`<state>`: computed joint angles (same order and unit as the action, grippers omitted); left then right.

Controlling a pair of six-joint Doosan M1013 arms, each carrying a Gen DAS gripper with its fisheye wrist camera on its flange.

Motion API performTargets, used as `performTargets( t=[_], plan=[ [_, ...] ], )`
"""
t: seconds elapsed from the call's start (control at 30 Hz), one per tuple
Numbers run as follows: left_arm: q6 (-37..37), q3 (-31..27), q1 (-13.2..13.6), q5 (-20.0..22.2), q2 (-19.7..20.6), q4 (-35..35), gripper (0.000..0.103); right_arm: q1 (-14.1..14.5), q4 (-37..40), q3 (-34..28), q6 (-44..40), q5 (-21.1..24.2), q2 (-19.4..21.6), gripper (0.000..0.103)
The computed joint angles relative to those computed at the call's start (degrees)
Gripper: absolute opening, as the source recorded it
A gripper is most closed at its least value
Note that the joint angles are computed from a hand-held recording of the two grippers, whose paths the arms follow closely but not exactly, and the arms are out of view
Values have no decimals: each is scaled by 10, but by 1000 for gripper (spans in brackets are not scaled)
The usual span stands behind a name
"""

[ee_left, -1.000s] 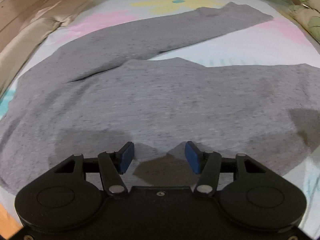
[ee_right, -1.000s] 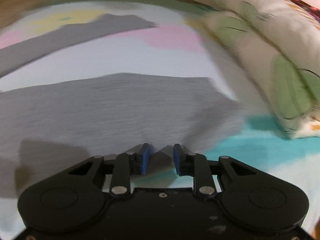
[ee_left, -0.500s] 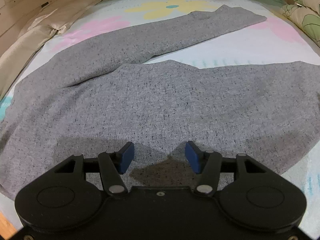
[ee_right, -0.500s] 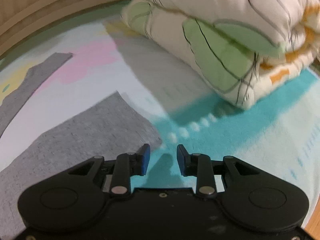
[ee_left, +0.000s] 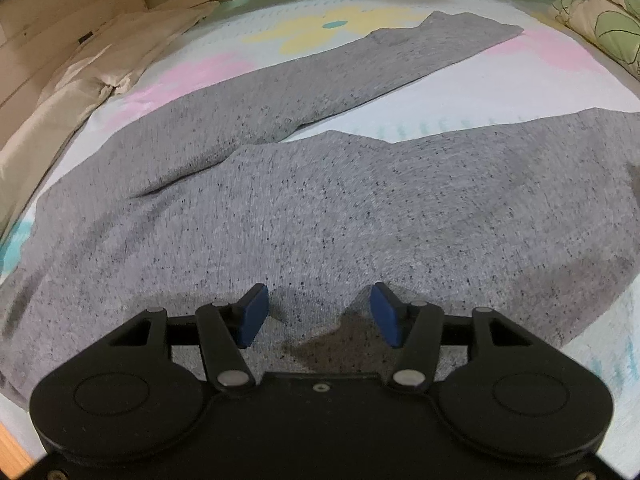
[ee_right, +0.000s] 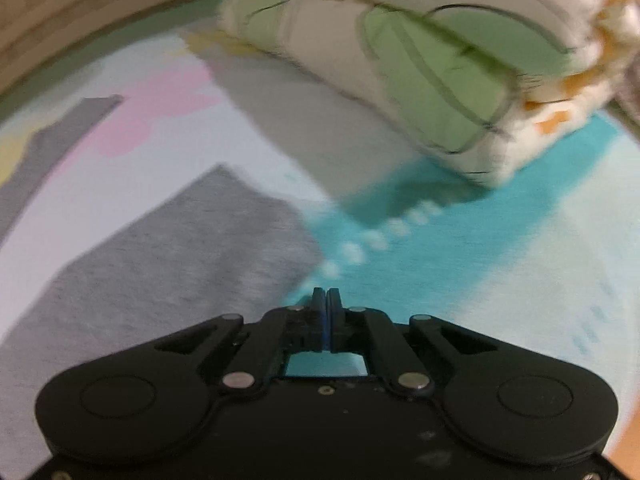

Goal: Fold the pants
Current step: 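Move the right gripper to a grey pant leg cuff and close on it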

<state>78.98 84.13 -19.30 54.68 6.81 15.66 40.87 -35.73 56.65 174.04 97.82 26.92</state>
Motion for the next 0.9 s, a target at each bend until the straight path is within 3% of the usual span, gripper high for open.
performTargets(
  t=[0.07,0.1,0.17,0.23,0.27,0.5,0.6,0.7,0.77,0.9],
  plan=[
    [14,-2,2,0,0,-14,61,2,-2,-3,18,35,2,1],
    [18,-4,3,0,0,-20,61,2,0,8,32,23,-6,3],
    [20,-7,5,4,1,-30,61,0,11,52,75,-72,-38,12],
    [22,-9,6,6,1,-36,61,-1,3,79,107,-140,-55,28],
    [24,-10,6,8,1,-38,61,0,-2,79,113,-145,-56,34],
    [30,-11,12,14,4,-48,61,-11,9,77,119,-150,-49,34],
    [20,-17,16,22,8,-55,61,-3,-15,76,167,-128,-52,35],
    [11,-22,19,29,11,-64,61,2,-32,92,223,-136,-64,38],
    [8,-21,17,28,11,-58,61,-1,-27,99,217,-156,-67,38],
    [9,-15,12,21,8,-45,61,-4,-18,67,156,-121,-42,40]
  ],
)
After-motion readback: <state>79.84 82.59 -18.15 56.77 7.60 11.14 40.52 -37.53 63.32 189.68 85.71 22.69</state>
